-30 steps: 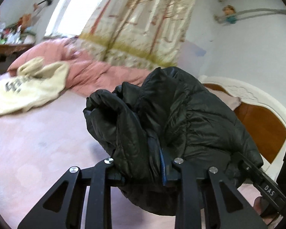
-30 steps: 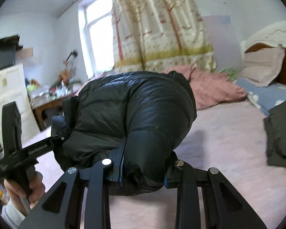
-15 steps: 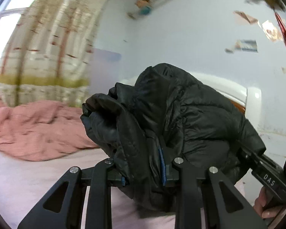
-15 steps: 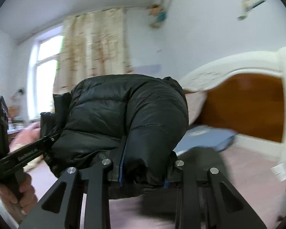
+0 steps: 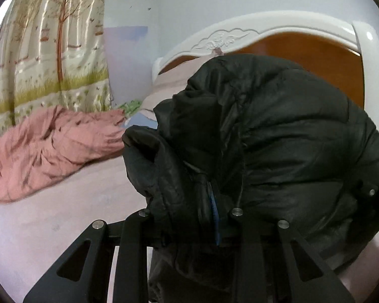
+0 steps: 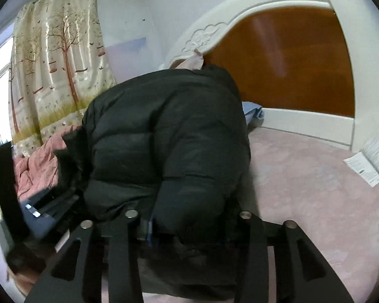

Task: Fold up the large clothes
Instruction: 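Carry the jacket bundle with both grippers toward the dark green garment by the headboard, then lower the jacket bundle onto the dark green garment and open both grippers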

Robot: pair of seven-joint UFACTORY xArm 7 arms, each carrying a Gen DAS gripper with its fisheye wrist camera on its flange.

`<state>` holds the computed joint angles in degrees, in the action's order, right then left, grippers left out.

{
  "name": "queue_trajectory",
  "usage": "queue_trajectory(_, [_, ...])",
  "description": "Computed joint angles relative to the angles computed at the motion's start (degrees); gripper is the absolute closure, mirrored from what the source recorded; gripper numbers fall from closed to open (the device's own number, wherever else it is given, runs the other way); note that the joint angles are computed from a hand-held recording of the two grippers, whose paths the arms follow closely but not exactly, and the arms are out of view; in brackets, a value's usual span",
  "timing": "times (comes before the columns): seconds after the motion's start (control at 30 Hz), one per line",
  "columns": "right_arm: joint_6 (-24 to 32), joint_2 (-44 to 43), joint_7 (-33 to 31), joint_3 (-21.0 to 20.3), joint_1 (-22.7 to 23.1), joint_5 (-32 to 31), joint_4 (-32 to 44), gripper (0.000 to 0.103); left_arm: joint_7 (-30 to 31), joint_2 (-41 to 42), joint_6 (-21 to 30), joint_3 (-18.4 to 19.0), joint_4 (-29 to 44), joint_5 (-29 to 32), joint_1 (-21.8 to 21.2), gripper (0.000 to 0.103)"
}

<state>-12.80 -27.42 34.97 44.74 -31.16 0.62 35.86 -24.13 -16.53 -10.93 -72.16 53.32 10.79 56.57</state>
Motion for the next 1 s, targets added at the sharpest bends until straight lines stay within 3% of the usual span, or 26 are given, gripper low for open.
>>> queue_trajectory(0.17, [6.54,-4.84,4.96,3.25,-2.95,-0.04,0.96,0.055,-0.28,-4.63,0.39,3.45,-1.66,-0.39,-3.16,0.069])
queue_trajectory(0.23, [8.58,-6.65,6.22,5.88,-5.69,-2.18,2.36,0.054,-0.91,-5.66,0.66,7.71,-2.8,-0.68,-7.18,0.063])
queue_trajectory(0.37, [9.08,-6.85,8.2,1.93,-1.33,-4.13,1.72,0.047,-0.43,-9.59,-1.09,16.76,-6.62,-0.99,-15.07,0.049])
queue_trajectory(0.47, [16.12,-13.35,11.86,4.09,-3.82,-6.21,3.18,0.017,2.11,-8.81,-1.42,25.5,-8.67,-1.25,-24.08,0.038])
queue_trajectory(0.5, [16.17,-16.34,13.16,4.92,-4.79,-7.18,2.93,0.009,1.23,-8.73,-1.79,27.73,-9.24,-0.14,-25.94,0.027])
queue_trajectory(0.57, [14.06,-19.93,14.42,4.63,-4.63,-9.01,2.06,0.0,2.3,-13.98,-3.89,25.36,-11.67,-5.13,-22.46,0.001])
queue_trajectory(0.63, [12.38,-22.57,15.45,4.34,-4.72,-10.82,2.22,0.0,3.2,-17.96,-5.7,26.64,-13.73,-6.61,-22.67,0.001])
queue_trajectory(0.7, [11.93,-24.74,16.6,3.92,-4.43,-11.92,2.39,0.0,5.18,-17.17,-4.82,33.2,-14.26,-6.4,-28.93,0.001])
queue_trajectory(0.87, [8.8,-26.84,18.41,1.05,-1.12,-12.07,1.43,0.0,8.38,-23.22,-5.42,45.62,-19.19,-7.95,-39.31,0.001])
queue_trajectory(1.0, [8.43,-28.83,18.91,-0.15,1.6,-11.01,1.33,0.0,12.13,-29.79,-5.85,51.79,-23.7,-7.79,-44.25,0.001])
